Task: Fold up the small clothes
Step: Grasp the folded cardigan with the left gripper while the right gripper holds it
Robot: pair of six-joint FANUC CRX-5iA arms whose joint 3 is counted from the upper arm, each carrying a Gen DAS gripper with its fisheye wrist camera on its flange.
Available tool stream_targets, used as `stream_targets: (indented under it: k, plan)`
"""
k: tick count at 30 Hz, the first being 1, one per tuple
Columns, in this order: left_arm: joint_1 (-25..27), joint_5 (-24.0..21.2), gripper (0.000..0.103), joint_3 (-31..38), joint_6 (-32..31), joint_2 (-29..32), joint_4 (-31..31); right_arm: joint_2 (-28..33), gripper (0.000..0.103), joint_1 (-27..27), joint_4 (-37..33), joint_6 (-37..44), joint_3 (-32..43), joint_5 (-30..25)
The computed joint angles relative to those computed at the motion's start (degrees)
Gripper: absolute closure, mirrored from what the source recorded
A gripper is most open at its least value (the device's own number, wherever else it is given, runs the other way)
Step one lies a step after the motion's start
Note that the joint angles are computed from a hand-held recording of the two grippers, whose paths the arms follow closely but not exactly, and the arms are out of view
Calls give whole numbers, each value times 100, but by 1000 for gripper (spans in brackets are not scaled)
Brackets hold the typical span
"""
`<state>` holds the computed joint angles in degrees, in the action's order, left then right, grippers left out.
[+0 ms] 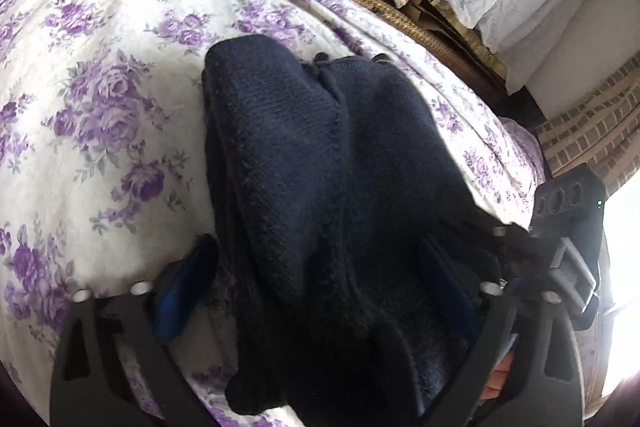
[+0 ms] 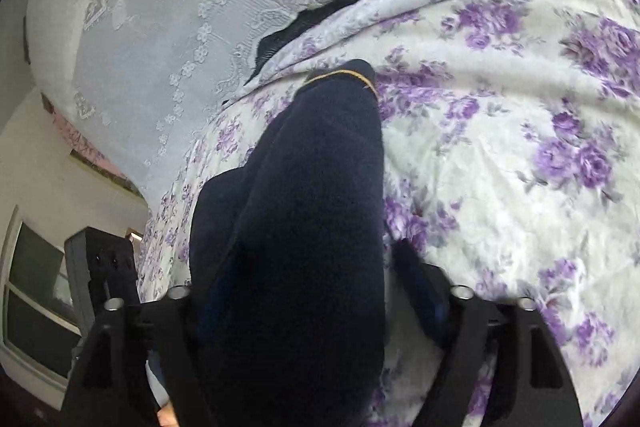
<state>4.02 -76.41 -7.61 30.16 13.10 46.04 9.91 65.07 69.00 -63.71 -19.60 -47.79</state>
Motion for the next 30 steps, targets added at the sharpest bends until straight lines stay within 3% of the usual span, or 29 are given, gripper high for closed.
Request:
stream_targets:
  k: [7,20,30]
  plan:
    - [109,451,57,-526,-408,-566,262,91,49,166,83,159,146,-355]
    - [838,307,59,-1170,-955,-1528,582,309,49,574,425,293,631,-728]
    - [2339,-356,59,-1651,-1385,-2361,611,820,49,905,535,684,1462,-453]
